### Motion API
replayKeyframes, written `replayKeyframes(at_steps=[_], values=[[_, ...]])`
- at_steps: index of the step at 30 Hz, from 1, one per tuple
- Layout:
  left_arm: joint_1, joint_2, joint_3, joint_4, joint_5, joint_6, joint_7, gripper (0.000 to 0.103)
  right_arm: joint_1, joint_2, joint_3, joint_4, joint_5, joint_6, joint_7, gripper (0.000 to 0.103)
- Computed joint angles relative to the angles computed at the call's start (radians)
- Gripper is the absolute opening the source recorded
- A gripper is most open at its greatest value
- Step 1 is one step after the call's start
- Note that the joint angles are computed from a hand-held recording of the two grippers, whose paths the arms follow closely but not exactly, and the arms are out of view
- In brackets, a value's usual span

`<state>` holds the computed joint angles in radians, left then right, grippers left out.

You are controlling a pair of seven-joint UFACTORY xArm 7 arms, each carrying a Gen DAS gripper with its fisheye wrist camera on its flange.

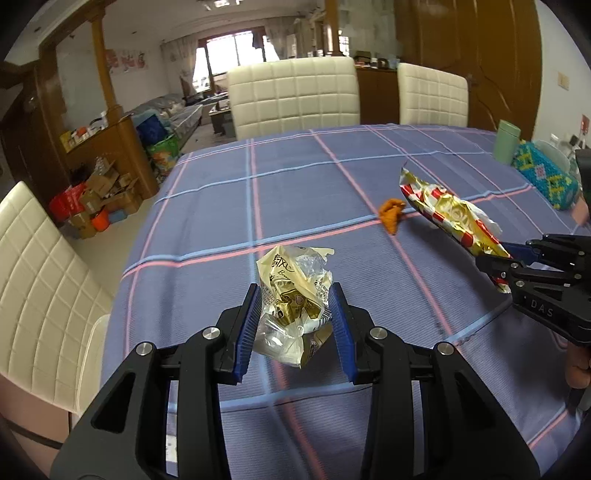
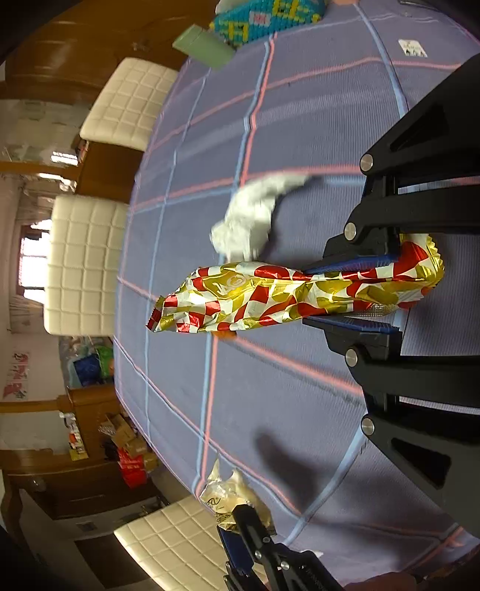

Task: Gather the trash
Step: 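Lift the gold foil and red-gold wrappers and carry them over the bin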

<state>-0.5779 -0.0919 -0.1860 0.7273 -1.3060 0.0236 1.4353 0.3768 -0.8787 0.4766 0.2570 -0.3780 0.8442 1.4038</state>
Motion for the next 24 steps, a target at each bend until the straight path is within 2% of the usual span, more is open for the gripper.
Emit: replayKeyframes(at_steps=[3,6,10,13,17,24], values=[[0.017,-0.005,0.025,0.001,-0.075,0.001,0.075,0.039,-0.029,0.081,0.015,0.044,-0.026,-0.044,-0.002,0.022],[0.053,-0.005,0.036,0.002,-0.106,0.007,0.106,0.039,-0.058,0.178,0.033,0.101,-0.066,-0.094,0.000,0.021],[0.103,0.002,0.045,0.001,-0.119,0.017,0.116,0.039,-0.091,0.315,0.055,0.187,-0.139,-0.147,0.011,0.021],[0.147,0.008,0.058,-0.004,-0.090,0.031,0.092,0.039,-0.099,0.416,0.059,0.255,-0.199,-0.171,0.025,0.022],[0.183,0.006,0.071,-0.008,-0.116,0.036,0.126,0.039,-0.084,0.535,0.046,0.341,-0.284,-0.176,0.045,0.022],[0.240,-0.005,0.081,0.006,-0.230,0.034,0.257,0.039,-0.027,0.695,-0.002,0.488,-0.399,-0.152,0.045,0.021]])
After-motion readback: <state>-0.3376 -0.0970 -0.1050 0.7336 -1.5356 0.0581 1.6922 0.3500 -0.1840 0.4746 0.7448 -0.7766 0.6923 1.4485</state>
